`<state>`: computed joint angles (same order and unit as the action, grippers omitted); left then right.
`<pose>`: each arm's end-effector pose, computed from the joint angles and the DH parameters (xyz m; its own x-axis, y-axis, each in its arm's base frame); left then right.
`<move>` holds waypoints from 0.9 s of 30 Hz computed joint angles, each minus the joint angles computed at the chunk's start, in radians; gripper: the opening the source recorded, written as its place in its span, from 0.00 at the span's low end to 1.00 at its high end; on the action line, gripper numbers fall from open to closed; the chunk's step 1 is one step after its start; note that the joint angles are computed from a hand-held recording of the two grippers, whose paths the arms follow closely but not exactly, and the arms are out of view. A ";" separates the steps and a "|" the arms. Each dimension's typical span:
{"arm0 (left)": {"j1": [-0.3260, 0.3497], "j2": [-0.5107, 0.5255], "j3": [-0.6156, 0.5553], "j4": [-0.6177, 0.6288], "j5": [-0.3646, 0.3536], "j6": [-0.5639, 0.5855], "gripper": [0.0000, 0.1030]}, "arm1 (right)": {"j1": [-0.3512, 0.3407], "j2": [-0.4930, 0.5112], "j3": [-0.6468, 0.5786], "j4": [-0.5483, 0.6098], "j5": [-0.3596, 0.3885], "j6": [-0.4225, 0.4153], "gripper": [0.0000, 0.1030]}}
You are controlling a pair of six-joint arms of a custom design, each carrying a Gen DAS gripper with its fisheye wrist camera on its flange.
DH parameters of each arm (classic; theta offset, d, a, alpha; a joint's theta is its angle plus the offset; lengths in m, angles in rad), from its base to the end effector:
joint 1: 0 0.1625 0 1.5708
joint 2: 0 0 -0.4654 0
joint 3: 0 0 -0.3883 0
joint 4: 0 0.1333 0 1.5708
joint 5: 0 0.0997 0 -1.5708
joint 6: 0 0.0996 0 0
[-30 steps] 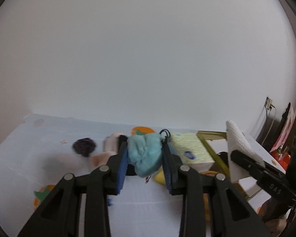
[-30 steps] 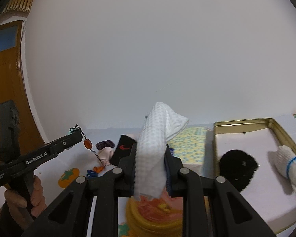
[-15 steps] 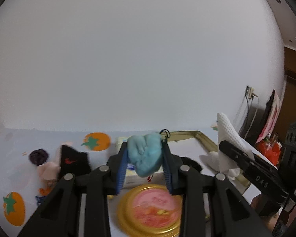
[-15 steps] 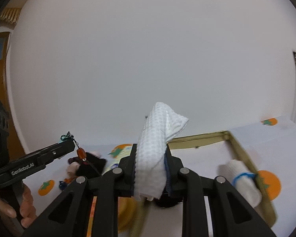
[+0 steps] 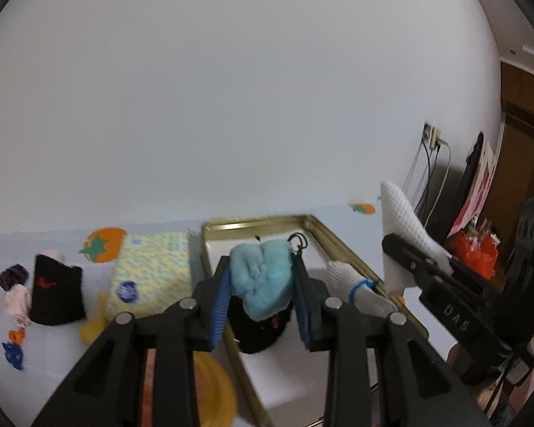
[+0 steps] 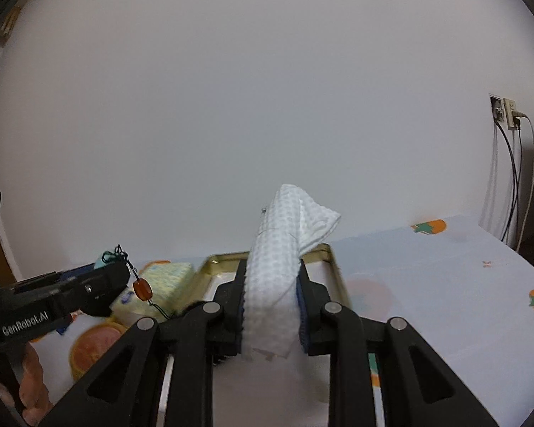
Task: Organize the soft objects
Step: 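Carry the plush and white cloth into the gold tin tray and open both tools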
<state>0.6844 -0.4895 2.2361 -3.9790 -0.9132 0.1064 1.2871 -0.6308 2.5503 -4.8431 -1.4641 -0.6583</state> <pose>-0.2413 -0.4475 -0.0019 -0.7219 0.4267 -0.5448 0.6919 0.4561 -0.5597 0.0370 -0.3872 0.1480 -0.8152 0.0142 0.5791 -0.5539 0.2734 -0.7864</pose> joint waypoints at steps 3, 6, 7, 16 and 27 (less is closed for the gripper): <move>-0.008 0.030 -0.024 0.041 0.022 -0.017 0.30 | -0.017 -0.014 0.010 0.019 -0.008 -0.013 0.24; -0.018 0.055 -0.043 0.072 0.044 -0.018 0.30 | -0.015 -0.028 0.007 0.051 -0.031 -0.028 0.24; -0.022 0.063 -0.047 0.076 0.054 -0.013 0.30 | -0.016 -0.034 0.007 0.062 -0.034 -0.028 0.24; -0.025 0.099 -0.065 0.134 0.088 0.004 0.30 | 0.012 -0.061 -0.027 0.186 -0.116 -0.039 0.24; -0.023 0.109 -0.072 0.185 0.117 -0.006 0.30 | 0.023 -0.089 -0.034 0.324 -0.156 -0.048 0.24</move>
<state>0.6609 -0.3808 2.1644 -3.7936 -0.7963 0.1007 1.3106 -0.7202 2.5159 -4.5187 -1.6205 -0.7067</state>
